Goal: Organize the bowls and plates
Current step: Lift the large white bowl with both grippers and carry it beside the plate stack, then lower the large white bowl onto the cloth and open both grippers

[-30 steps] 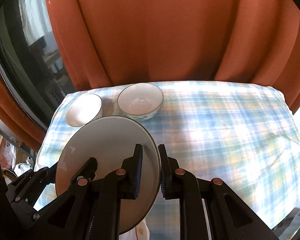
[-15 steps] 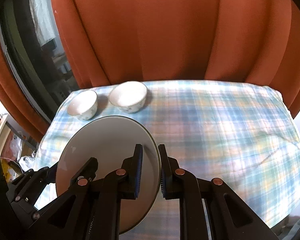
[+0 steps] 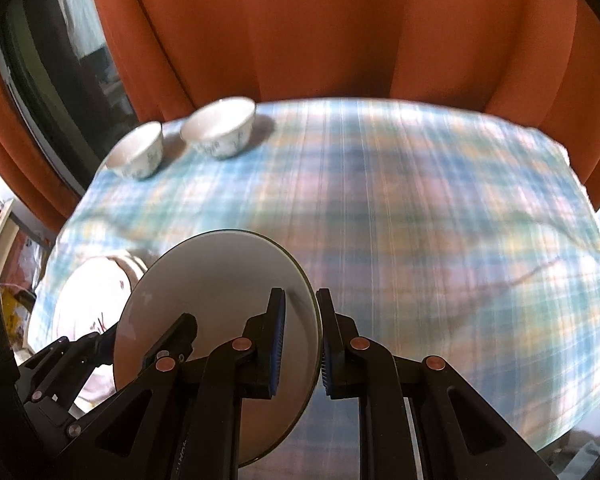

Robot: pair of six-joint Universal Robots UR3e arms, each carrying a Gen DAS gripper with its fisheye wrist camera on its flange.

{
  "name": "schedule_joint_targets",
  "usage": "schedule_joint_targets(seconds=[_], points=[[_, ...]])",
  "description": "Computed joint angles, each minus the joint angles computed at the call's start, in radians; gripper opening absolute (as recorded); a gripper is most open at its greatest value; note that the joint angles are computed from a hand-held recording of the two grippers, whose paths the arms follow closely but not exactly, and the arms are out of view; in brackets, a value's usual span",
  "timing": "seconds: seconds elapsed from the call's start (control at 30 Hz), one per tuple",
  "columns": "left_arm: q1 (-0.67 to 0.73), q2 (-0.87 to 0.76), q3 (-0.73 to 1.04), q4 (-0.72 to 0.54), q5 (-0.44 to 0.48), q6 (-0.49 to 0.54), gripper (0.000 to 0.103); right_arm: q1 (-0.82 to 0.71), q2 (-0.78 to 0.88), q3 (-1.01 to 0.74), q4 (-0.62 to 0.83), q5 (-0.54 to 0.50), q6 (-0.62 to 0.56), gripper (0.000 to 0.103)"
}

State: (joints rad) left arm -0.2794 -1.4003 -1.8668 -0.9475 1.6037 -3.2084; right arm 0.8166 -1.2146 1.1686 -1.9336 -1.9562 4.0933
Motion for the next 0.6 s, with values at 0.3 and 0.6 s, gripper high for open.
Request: schedule_joint_targets(seconds=[0.3,0.6], points=[[-0.056,-0.041,-0.064,0.056,0.06,-0.051,0.036,-0.026,-0.048,0.209,-0.161,0.08,-0.025,0.019],[-0.111,-0.079,-0.113,0.168,0.102,-0.089,0.035,-0.045,-0.083,0.337,-0.248,0.107,-0.04,0.019]])
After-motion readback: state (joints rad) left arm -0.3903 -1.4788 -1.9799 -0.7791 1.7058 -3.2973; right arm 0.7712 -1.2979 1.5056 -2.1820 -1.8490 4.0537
